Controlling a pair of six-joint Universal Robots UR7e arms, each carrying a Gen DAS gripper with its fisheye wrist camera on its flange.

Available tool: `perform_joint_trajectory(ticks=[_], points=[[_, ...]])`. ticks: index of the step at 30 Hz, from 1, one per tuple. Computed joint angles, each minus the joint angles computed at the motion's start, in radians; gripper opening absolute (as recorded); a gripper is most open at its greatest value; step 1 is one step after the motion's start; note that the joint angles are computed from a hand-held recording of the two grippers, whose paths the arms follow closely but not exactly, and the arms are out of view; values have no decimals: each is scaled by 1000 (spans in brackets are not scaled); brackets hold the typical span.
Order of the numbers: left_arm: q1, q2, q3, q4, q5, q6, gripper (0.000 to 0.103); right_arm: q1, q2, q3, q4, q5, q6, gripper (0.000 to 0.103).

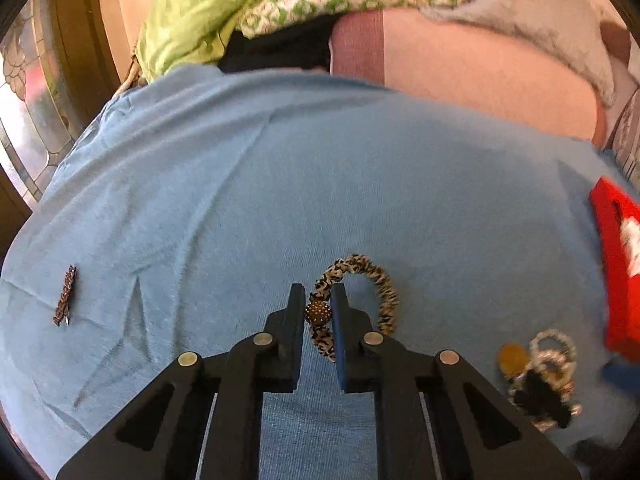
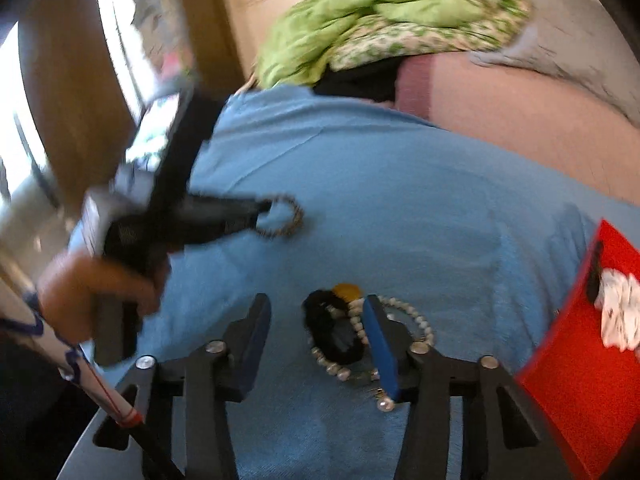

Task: Organize jewelry
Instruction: 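Move the left tool back and grasp the leopard-print hair tie, then grasp the black hair tie with the right tool while the left tool holds the leopard tie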

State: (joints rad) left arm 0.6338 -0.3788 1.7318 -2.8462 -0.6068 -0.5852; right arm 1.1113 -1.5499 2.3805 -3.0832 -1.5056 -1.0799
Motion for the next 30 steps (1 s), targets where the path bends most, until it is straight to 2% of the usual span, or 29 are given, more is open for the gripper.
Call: perform_joint_trajectory(ticks=[5,9,10,12,16,19,21,23,30], points=[[-5,-3,-2,-21,-16,28,12,44,92,-6,-95,-98,-25,33],[-7,2,-8,-24,-31,44,12,73,172,-40,-152,-218,11,14],[-4,0,-7,-31,-33,55,12,71,170,-47,-135,-213,22,13],[-8,-3,1,-52,-40,63,12,62,145,-56,-90,-186,53,11],[-22,-11,21,-122,-50,96,12,9,40,-92,99,-9,153,11],[-39,-9,32,-177,-56,131,12,-42,-12,-109,190,129,176,11],[-49,-6,33,-201,-53,148,12,-67,-37,-107,216,181,187,11],[-56,-2,34,-227,-57,163,12,-85,-64,-93,223,208,193,11],[-65,16,19,-234,-61,189,12,-81,-60,-103,198,213,216,11]])
